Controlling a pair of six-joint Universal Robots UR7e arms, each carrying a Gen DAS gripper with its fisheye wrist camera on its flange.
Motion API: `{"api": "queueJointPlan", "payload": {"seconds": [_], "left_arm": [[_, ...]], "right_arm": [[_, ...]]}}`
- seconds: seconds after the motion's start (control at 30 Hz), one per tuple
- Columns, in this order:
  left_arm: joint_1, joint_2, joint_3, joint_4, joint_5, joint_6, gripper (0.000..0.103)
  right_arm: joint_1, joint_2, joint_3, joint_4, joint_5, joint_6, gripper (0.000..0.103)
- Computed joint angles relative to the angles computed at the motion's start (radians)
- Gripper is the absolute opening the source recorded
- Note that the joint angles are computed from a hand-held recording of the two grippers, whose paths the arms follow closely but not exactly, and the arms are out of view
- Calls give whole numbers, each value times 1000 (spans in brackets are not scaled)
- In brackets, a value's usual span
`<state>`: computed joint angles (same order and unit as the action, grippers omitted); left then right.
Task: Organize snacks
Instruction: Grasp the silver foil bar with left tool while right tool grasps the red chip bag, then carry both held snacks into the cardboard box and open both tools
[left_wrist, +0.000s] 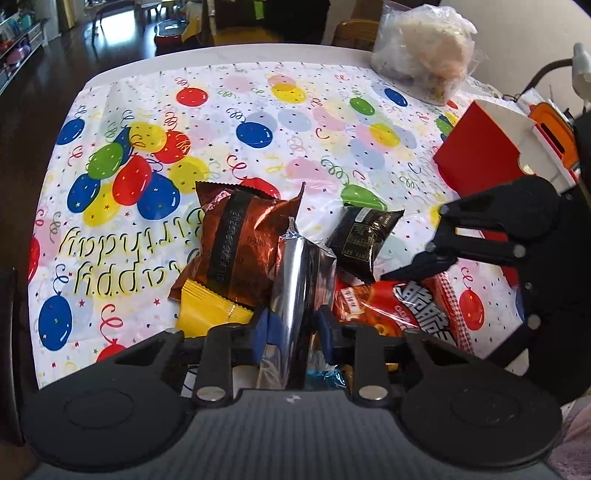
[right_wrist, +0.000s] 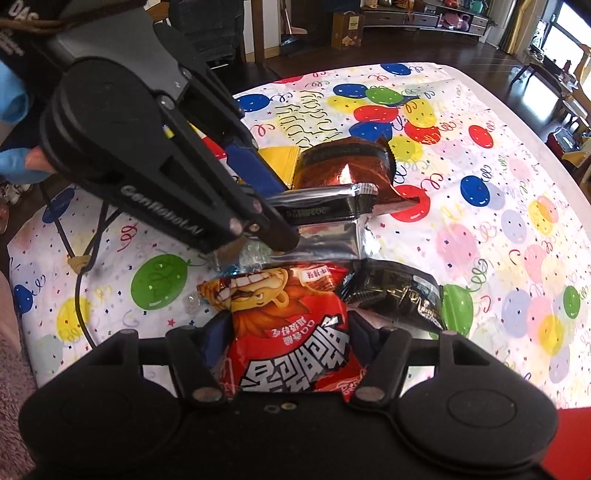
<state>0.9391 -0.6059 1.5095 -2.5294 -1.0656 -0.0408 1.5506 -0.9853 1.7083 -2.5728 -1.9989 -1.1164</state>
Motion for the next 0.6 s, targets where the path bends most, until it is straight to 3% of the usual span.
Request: {"api": "queueJointPlan", "payload": {"seconds": [0.17,0.6], "left_arm": [[-9,-6,20,-28,11,-42,21],[-36,-70,111,-95,-16,-175,21]], "right_arm": [[5,-36,60,-74,-4,15,62],[-3,-190,233,-284,11,182,62]]}}
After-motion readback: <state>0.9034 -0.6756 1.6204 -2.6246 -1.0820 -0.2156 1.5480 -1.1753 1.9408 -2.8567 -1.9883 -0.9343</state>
